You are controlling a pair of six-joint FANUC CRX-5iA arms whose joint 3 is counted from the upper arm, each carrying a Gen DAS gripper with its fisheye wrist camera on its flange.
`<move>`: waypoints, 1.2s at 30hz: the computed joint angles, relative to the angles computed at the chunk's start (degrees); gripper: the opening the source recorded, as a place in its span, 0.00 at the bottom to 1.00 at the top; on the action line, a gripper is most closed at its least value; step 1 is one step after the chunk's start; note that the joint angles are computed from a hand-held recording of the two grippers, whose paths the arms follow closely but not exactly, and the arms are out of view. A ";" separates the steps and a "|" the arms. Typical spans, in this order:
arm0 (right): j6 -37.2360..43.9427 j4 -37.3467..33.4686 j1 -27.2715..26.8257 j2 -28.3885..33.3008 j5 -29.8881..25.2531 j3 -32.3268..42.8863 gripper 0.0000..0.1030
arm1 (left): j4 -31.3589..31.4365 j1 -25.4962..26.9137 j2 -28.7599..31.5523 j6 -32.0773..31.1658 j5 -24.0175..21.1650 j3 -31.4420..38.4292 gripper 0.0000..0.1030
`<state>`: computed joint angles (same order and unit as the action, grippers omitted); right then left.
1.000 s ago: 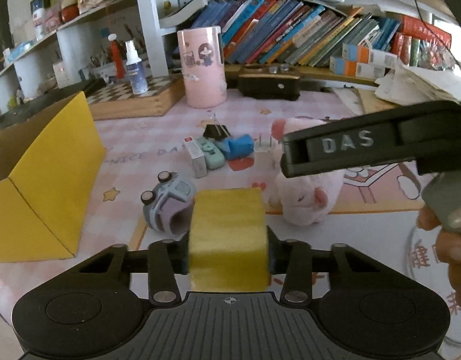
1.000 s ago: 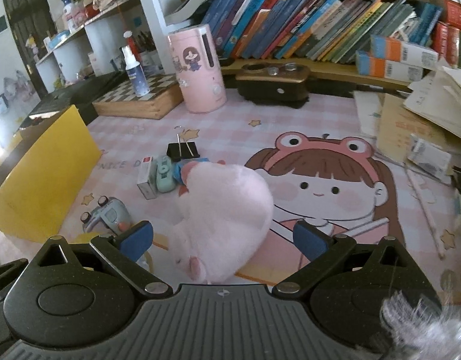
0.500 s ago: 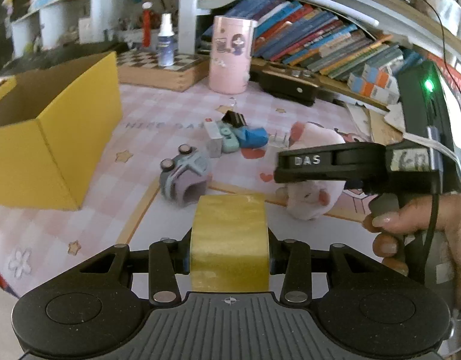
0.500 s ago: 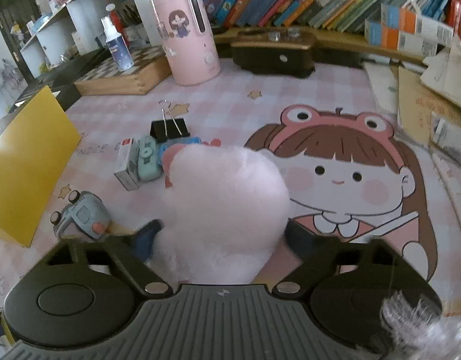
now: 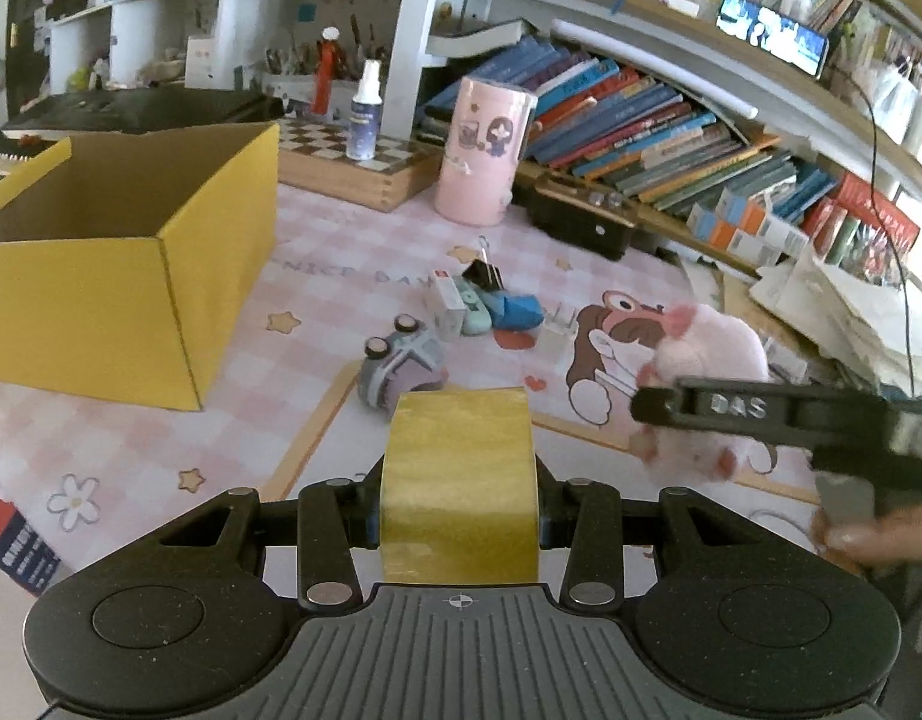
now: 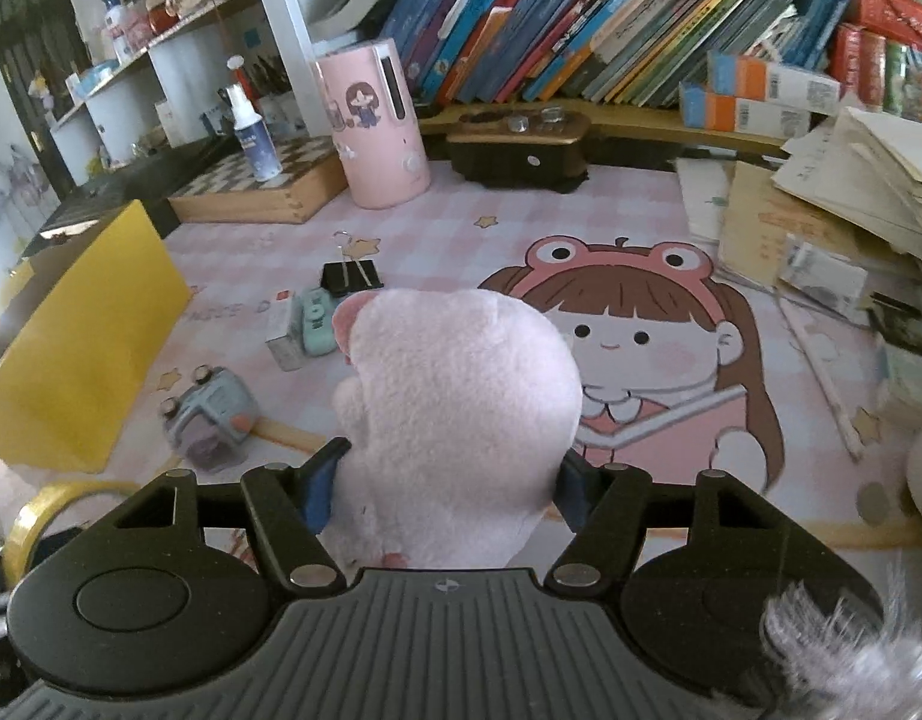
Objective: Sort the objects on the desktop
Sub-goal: 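Carry the tape roll with the left tool while the right tool carries the pig toward the yellow box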
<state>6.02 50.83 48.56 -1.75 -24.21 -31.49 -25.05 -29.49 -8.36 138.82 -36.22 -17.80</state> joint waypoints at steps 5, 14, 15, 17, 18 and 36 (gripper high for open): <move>-5.25 2.24 3.90 -2.86 -2.96 -1.53 0.65 | 2.91 2.79 -4.47 -5.65 2.21 -4.00 0.39; -14.96 6.47 13.72 -2.25 -11.09 -0.76 0.65 | 17.65 12.18 -14.62 -28.96 7.91 -14.91 0.39; -15.60 6.47 14.83 -1.77 -12.15 -0.27 0.65 | 19.84 13.41 -15.89 -31.84 8.15 -16.29 0.39; -16.69 6.45 16.86 -0.92 -14.24 0.65 0.65 | 25.86 16.60 -18.75 -39.22 8.45 -19.61 0.39; -17.41 6.67 17.98 -0.42 -15.49 1.14 0.65 | 28.90 18.20 -20.24 -43.00 8.49 -21.33 0.39; -25.82 1.31 32.05 7.13 -27.53 8.97 0.65 | 59.50 41.48 -39.68 -84.81 -5.49 -38.41 0.39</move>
